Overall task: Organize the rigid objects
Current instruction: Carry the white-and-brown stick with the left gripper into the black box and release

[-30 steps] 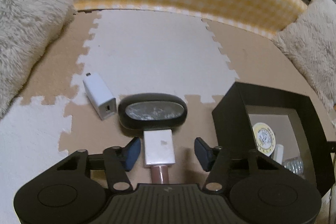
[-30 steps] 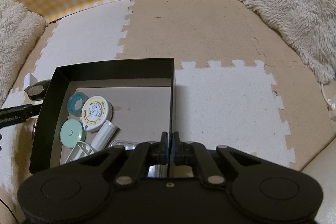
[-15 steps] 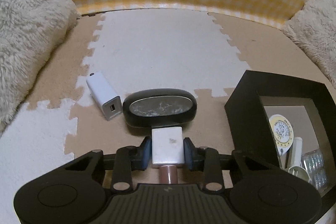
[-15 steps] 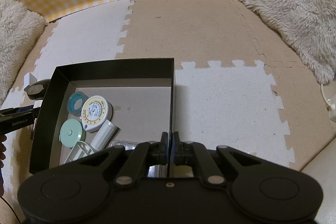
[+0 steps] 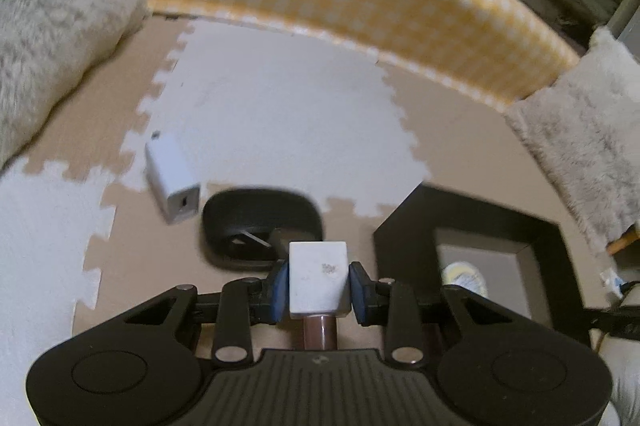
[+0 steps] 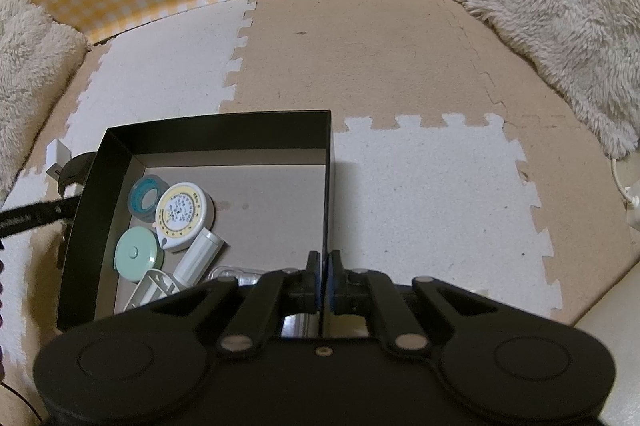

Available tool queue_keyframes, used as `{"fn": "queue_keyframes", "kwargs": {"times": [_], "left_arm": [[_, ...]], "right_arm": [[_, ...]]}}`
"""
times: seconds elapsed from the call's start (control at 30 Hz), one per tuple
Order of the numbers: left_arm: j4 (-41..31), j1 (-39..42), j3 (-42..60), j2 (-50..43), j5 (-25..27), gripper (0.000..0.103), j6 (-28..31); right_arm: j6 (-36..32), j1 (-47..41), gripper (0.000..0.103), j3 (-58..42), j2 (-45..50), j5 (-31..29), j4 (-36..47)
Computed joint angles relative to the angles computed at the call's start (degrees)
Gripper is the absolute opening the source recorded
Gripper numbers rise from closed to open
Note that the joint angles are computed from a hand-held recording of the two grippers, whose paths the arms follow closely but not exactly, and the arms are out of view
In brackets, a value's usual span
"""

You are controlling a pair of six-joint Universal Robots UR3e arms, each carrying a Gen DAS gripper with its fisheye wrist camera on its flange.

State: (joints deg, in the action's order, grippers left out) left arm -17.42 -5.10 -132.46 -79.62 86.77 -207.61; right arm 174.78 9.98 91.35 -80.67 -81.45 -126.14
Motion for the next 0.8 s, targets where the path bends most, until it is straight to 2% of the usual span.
{"fn": "queue_keyframes", "kwargs": {"times": [0.33, 0.57, 0.8], "left_arm": [[1.79, -1.75, 4.0, 1.13, -1.27, 0.033, -1.56], [3.74, -8.13, 10.39, -4.68, -2.45, 0.033, -1.87], [-1.02, -15.95, 19.08, -12.84, -0.24, 0.033, 4.36]], "right_arm": [[0.09, 0.01, 0.004, 0.02, -0.02, 0.04, -0.01], [0.16, 0.05, 0.004, 0.01, -0.01, 0.04, -0.02], [0.15, 0.08, 0.004, 0.01, 0.0, 0.01, -0.04]]}}
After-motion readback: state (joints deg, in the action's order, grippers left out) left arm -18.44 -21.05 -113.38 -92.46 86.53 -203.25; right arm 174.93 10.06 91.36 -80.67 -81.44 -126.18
